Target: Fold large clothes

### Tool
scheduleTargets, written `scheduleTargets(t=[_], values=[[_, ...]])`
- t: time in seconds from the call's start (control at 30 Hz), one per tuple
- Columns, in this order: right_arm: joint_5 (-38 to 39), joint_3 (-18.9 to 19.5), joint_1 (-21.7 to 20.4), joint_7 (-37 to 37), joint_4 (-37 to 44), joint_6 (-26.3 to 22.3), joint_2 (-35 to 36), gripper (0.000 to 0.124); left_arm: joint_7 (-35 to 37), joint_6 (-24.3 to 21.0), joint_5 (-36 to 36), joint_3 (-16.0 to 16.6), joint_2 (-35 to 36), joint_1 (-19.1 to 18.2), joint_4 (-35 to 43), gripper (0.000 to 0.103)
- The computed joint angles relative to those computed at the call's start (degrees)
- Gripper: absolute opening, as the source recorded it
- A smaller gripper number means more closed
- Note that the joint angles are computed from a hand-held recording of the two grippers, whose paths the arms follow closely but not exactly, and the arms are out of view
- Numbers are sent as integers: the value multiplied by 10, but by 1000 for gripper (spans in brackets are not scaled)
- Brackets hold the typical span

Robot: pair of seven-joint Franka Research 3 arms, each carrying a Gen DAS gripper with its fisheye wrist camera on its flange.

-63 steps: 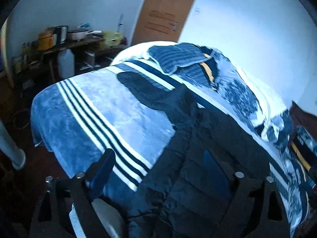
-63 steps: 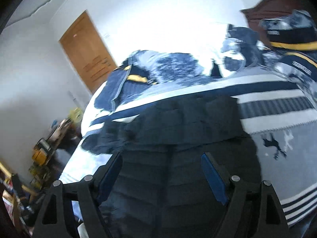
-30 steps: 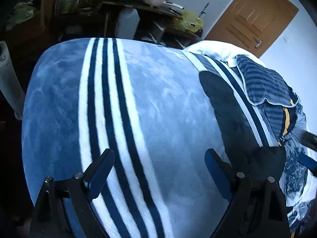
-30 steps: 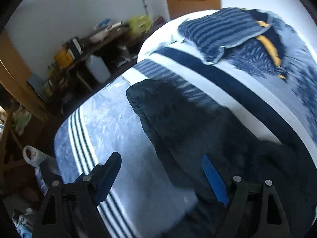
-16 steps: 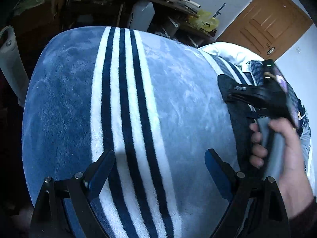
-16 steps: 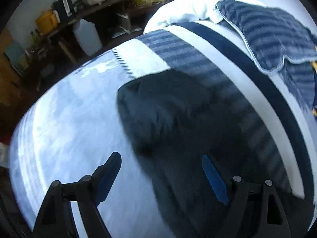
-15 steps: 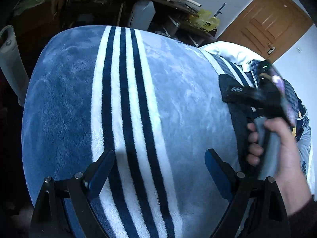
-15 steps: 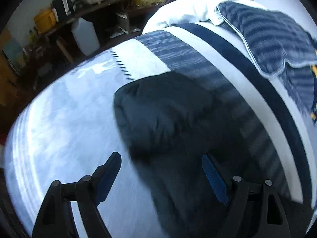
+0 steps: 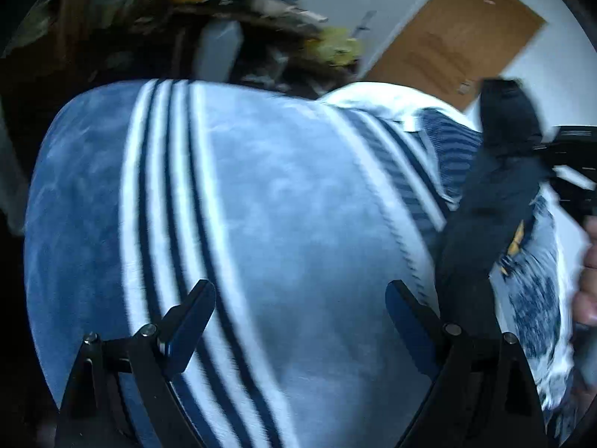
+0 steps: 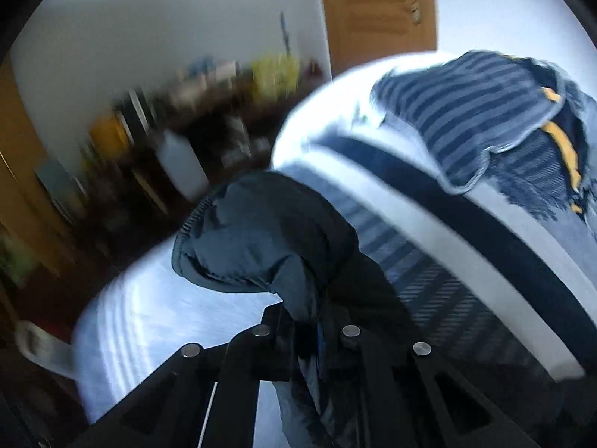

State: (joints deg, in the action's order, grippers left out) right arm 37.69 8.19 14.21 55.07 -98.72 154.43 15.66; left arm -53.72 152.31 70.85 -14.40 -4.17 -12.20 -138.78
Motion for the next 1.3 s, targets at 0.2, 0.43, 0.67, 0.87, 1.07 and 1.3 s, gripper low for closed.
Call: scheduleTargets(t=[0.2, 0.43, 0.67, 0.87, 1.07, 1.3], values=[[249, -64, -83, -171, -161, -63, -218, 8, -59, 74, 154, -6, 47, -17, 80, 92], [313, -216, -134, -227, -324, -83, -359, 8, 39, 102, 160, -5, 178, -85, 230, 93], [381, -316, -233, -243, -305, -187, -249, 8, 227, 84, 39, 4, 258, -140, 324, 93], [411, -308, -297, -269, -269, -233, -129, 9, 351, 87, -80, 8, 294, -147, 362, 93], [380, -293, -382, -179, -201, -335, -2, 51, 592, -88, -251, -19, 353, -154, 483, 93], [397, -260, -450, -193, -224, -330, -24, 77, 758, -309, -317, 27, 494, -231, 734, 93]])
